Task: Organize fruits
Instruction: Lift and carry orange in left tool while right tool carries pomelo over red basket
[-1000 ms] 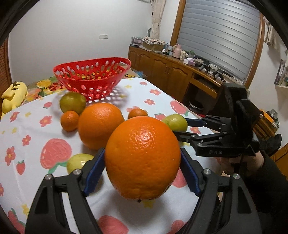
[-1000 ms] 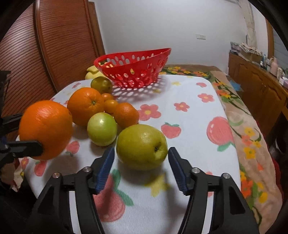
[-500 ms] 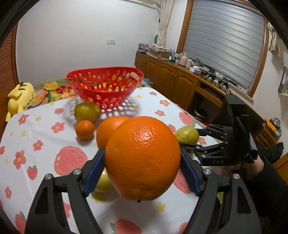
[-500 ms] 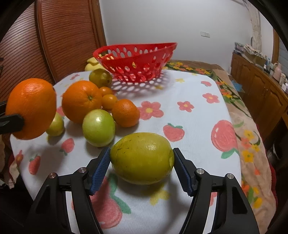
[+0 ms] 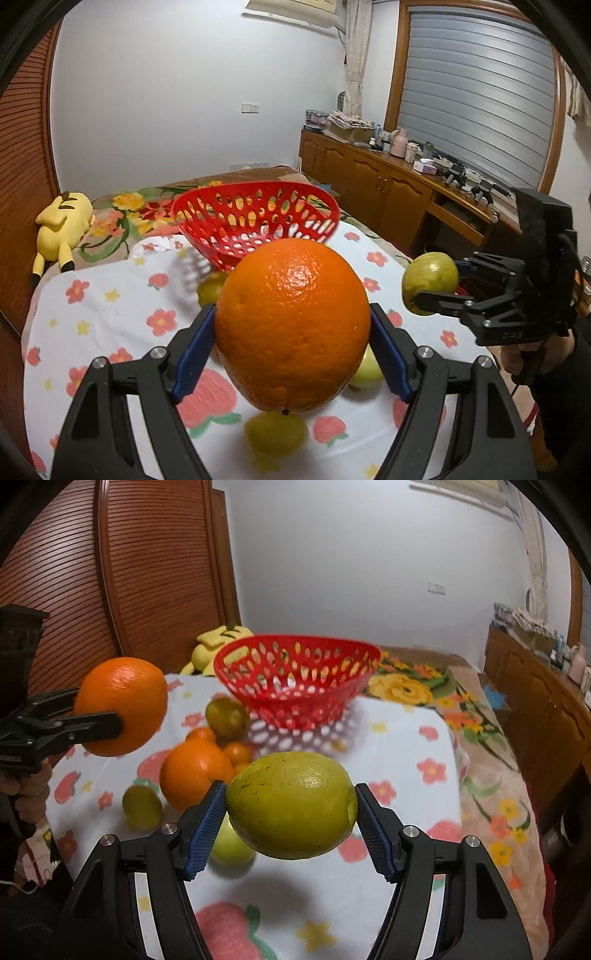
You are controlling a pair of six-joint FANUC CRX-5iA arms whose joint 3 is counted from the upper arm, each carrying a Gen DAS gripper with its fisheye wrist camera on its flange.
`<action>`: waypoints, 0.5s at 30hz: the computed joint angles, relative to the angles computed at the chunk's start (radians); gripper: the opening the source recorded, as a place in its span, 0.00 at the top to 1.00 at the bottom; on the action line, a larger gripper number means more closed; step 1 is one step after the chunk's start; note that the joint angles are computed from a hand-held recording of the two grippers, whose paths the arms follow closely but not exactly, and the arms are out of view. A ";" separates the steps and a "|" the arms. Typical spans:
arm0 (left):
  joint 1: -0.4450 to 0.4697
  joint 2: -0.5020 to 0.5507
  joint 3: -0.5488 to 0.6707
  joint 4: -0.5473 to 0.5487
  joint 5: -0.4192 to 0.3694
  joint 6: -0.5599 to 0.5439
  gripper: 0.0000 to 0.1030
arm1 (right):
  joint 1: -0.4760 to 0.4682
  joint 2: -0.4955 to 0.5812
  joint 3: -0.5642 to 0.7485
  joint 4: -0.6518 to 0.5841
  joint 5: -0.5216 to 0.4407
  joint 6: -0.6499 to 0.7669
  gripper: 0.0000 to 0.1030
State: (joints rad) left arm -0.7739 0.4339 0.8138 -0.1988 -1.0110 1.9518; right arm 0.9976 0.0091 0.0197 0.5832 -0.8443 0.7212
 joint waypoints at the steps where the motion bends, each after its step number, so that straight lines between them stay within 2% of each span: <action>1: 0.005 0.007 0.011 0.001 -0.004 -0.005 0.24 | -0.003 0.002 0.007 -0.002 0.001 0.006 0.31; 6: 0.028 0.062 0.096 0.020 -0.029 -0.037 0.24 | -0.027 0.029 0.060 -0.023 0.016 0.047 0.31; 15: 0.056 0.242 0.390 0.050 -0.154 -0.097 0.24 | -0.085 0.118 0.203 -0.102 0.024 0.169 0.31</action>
